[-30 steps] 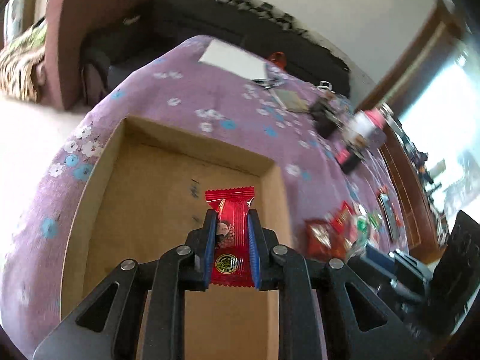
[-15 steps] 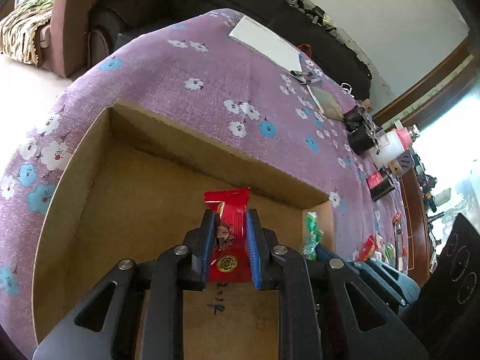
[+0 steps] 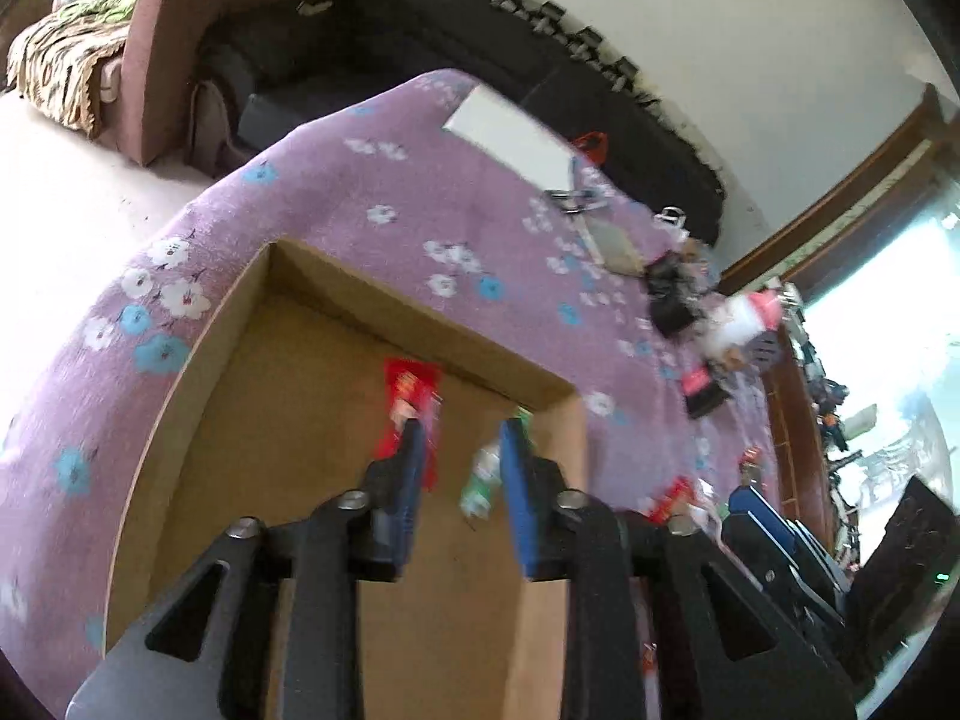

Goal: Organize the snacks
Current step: 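Grasp the dark red gold-print packet with the left tool while the right tool grasps the white packet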

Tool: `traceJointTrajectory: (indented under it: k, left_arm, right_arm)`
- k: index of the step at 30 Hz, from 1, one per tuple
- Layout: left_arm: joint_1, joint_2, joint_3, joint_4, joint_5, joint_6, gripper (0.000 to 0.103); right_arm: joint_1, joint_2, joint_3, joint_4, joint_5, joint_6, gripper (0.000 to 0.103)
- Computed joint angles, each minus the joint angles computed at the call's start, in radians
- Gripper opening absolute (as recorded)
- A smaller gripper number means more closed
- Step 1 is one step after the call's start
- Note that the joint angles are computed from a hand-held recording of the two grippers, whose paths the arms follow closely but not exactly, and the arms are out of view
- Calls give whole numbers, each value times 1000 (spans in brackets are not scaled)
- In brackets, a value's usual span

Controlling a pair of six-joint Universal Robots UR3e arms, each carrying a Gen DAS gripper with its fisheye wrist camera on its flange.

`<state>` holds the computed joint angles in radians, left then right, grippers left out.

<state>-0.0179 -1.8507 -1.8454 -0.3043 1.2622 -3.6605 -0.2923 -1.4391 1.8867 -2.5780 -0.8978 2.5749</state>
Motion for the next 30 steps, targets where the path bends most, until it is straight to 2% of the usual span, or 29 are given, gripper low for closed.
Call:
traceJointTrajectory:
  k: [1, 2, 5, 8, 12, 15, 20, 24, 25, 26, 30]
  left_arm:
    - [-15, 31, -22, 6, 3, -15, 50]
    - [-32, 57, -44, 19, 9, -33, 58]
    - [-102, 82, -46, 30, 21, -50, 59]
    - [-200, 39, 22, 2, 56, -51, 59]
    - [-310, -63, 165, -77, 93, -38, 59]
    - [-359, -123, 241, -115, 113, -50, 59]
    - [-402, -208, 349, -167, 155, -75, 59]
    - [-428, -296, 477, -245, 190, -78, 59]
    - [-435, -326, 523, -272, 202, -73, 59]
    - [-443, -360, 576, -303, 219, -68, 59]
    - [-464, -497, 794, -420, 282, -50, 59]
  right_arm:
    - [-58, -53, 44, 28, 22, -48, 36]
    - [-138, -121, 98, 79, 44, -119, 36]
    - [-313, -232, 169, 269, 80, -298, 39]
    - [-457, -298, 219, 496, 62, -508, 39]
    - [-554, -365, 327, 601, 37, -673, 39]
    - [-576, -387, 412, 502, 48, -647, 39]
    - [-464, -207, 343, 336, 26, -489, 39]
    - [-382, -102, 354, 132, -19, -389, 38]
    - [-375, -88, 360, 91, -26, -373, 29]
    - [-372, -80, 361, 76, -34, -365, 25]
    - [-432, -112, 360, 146, -20, -405, 23]
